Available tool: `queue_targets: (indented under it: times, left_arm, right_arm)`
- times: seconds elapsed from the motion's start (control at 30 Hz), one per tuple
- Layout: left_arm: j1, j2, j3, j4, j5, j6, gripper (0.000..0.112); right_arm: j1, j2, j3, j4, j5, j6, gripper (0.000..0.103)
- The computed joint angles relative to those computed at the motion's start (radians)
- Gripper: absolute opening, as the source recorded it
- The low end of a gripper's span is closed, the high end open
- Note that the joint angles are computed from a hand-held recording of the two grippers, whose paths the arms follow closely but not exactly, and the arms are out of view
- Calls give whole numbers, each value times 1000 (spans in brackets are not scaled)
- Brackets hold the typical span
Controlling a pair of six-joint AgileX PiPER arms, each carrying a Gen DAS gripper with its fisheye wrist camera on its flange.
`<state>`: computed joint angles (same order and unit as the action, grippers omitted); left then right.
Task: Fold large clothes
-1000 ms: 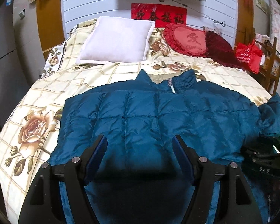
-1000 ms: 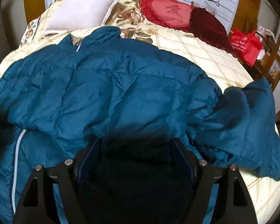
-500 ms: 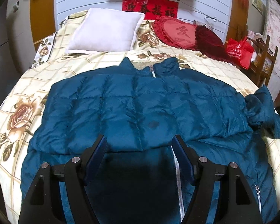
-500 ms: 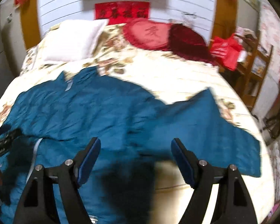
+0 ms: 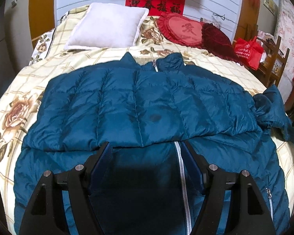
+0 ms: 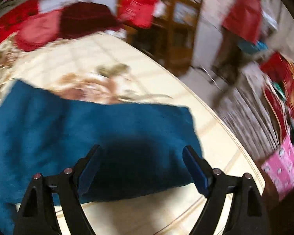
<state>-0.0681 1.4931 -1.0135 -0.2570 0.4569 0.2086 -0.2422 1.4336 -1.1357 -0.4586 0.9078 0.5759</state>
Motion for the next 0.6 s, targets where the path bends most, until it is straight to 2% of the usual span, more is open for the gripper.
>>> queue_targets:
  times: [0.17,0.37,0.6]
  left_arm:
    - [-1,25,8,-19,0,10,75]
    - [-22,29,22,22,-12,-13,75]
    - [-22,17,30,-1,-7,10,75]
  right_arm:
    - [-90,30,42,31,-81,-49,87]
    - [-162,71,55,127,-168,-140,95]
    - [-203,69,99,224,-240,-200,95]
